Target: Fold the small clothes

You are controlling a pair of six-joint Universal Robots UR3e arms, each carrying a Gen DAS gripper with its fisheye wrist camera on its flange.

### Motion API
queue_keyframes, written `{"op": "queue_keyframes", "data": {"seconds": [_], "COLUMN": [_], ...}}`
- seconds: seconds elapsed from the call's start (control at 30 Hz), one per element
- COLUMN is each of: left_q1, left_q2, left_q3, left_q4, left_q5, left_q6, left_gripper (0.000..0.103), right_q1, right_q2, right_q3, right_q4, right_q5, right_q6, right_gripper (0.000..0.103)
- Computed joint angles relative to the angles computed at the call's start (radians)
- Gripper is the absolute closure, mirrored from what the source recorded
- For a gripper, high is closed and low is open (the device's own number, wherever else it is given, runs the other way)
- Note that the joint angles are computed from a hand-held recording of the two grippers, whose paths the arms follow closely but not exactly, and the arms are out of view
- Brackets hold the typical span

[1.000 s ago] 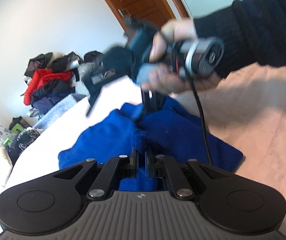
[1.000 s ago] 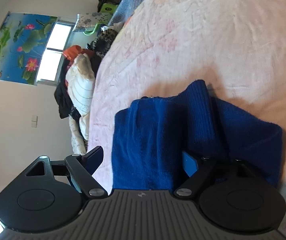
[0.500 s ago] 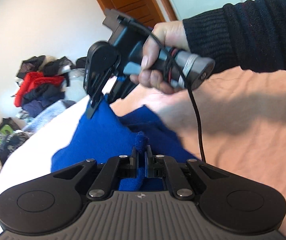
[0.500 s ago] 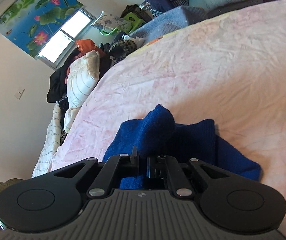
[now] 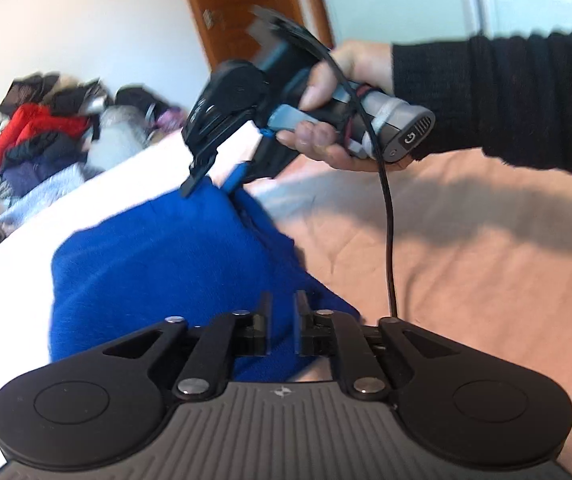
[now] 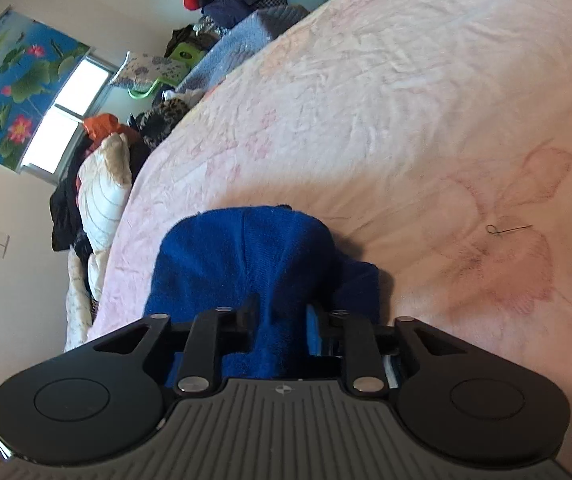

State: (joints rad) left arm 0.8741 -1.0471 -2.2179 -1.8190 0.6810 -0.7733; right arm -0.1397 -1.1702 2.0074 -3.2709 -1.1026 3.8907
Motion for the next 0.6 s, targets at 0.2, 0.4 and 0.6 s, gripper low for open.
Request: {"op": "queue_keyframes", "data": {"seconds": [0.2,0.4,0.6], "left_q1": [0.4,0.33,0.227], "left_q2": [0.03,-0.013,-0.09], "left_q3": [-0.065,-0.227,-0.267], "left_q4": [-0.29,0.311,0.616], "left_q5": [-0.112,-0.156,-0.148], "left_q6": [0.546,0.139,-0.129], "left_gripper": [0.025,0.025,0.025], "right_q1": [0.037,0.193,0.221], "right_q2": [-0.22,-0.191,-0.115], "right_q3": [0.361,0.531,0.552], "right_q4": [-0.278,-0.475,-0.629], "right_q5": [0.054,-0.04,-0.062], "right_q6": [0.084,0.264,0.406], "right_gripper": [0.043,0.047,0.052]}}
